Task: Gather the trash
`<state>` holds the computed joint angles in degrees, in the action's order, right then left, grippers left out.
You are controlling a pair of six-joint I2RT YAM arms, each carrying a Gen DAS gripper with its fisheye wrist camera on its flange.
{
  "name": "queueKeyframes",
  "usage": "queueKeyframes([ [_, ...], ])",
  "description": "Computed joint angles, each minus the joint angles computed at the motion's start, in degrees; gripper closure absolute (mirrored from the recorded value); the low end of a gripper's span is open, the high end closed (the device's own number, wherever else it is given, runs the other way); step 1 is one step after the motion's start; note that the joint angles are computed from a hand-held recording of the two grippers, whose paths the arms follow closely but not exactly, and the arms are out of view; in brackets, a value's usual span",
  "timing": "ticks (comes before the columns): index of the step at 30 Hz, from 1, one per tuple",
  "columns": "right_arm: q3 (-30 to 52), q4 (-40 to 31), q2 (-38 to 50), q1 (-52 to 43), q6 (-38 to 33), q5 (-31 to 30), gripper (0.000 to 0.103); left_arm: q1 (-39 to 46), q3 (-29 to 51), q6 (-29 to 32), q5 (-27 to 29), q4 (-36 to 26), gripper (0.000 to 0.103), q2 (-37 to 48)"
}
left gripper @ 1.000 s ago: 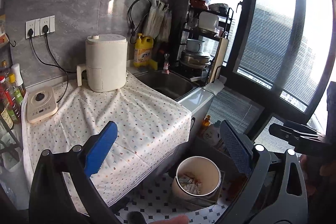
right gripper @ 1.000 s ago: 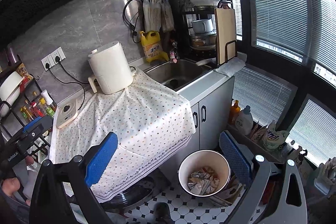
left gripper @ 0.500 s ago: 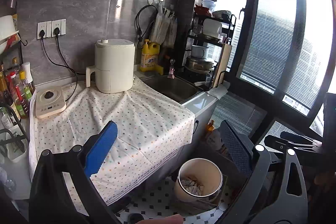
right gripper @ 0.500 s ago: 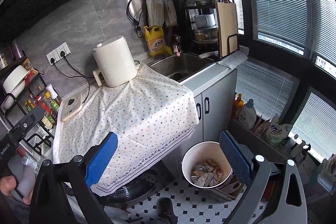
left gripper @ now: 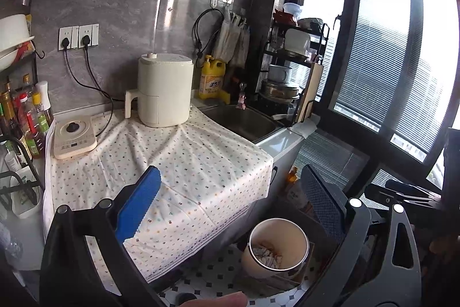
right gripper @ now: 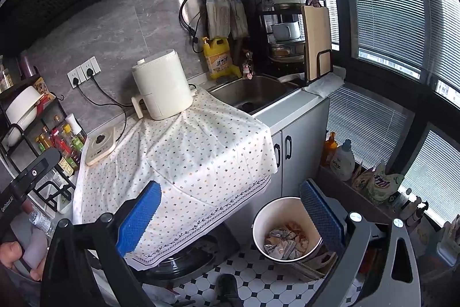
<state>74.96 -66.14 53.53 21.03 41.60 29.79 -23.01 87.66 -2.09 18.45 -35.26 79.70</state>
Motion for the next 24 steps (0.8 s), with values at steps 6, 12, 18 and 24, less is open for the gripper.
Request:
queueKeyframes([
  [6, -1.5, 0.4, -0.7, 1.4, 1.0, 1.3, 0.008, 1.0, -1.1, -0.4, 0.9, 0.5, 0.006, -0.2],
  [12, -2.6, 1.5, -0.4, 1.3, 0.9, 0.6, 0.008, 1.5, -1.9, -0.2, 0.6, 0.3, 0.006, 0.4],
  [18, -2.9, 2.2, 0.2, 1.6, 0.4, 0.4, 0.008, 1.7, -2.2, -0.5, 0.4, 0.4, 0.006, 0.4],
  [24, -1.7, 2.3, 0.8, 1.7, -0.7, 0.7, 0.008, 2.0, -1.7, -0.3, 0.2, 0.4, 0.006, 0.4],
])
